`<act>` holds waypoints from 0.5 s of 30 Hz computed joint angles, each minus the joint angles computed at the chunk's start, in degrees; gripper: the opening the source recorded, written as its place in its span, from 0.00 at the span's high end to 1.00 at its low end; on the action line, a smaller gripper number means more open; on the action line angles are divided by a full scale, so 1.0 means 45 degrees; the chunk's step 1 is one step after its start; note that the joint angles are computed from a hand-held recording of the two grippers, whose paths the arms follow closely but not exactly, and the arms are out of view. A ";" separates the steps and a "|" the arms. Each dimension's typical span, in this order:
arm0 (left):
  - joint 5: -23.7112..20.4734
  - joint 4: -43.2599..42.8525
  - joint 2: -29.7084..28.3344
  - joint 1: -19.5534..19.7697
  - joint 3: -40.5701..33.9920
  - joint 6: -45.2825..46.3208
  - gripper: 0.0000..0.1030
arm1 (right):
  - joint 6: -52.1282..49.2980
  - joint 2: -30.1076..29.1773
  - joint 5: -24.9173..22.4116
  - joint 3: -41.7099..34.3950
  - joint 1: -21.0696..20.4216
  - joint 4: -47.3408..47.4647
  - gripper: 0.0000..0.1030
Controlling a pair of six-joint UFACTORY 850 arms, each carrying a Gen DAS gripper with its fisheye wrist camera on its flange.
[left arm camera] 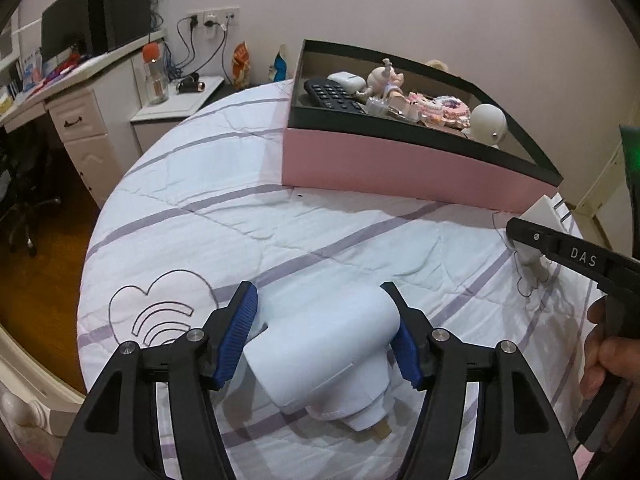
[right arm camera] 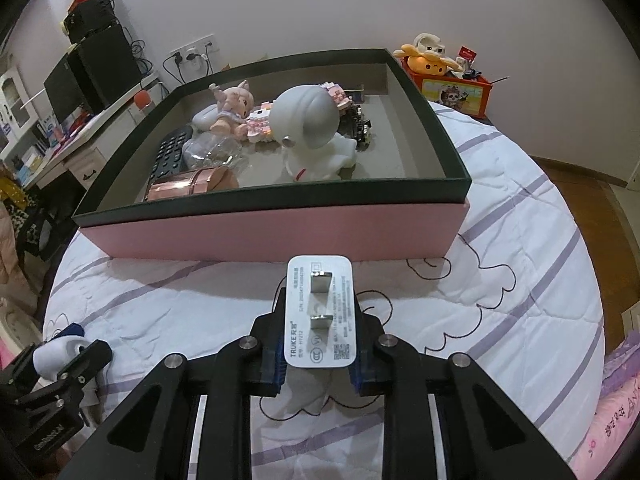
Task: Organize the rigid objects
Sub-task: 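Lift both chargers and carry them over the pink box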
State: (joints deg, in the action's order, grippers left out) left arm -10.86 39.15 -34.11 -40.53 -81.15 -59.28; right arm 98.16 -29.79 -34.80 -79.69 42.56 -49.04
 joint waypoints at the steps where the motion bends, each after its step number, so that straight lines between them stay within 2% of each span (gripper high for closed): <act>1: 0.0115 0.0184 0.0040 0.0019 0.0085 -0.0204 0.39 | -0.0037 -0.0036 -0.0006 -0.0058 -0.0008 0.0034 0.77; 3: 0.0435 0.0304 0.0167 0.0079 0.0265 -0.0357 0.47 | 0.0048 -0.0016 0.0023 -0.0022 0.0001 -0.0004 0.77; 10: 0.1006 -0.0837 0.0628 0.0283 0.0720 0.0440 0.49 | 0.0243 0.0170 0.0091 0.0151 0.0046 -0.0220 0.77; 15: 0.1162 -0.0661 0.0937 0.0311 0.0945 0.0276 0.49 | 0.0433 0.0392 0.0012 0.0270 0.0148 -0.0467 0.77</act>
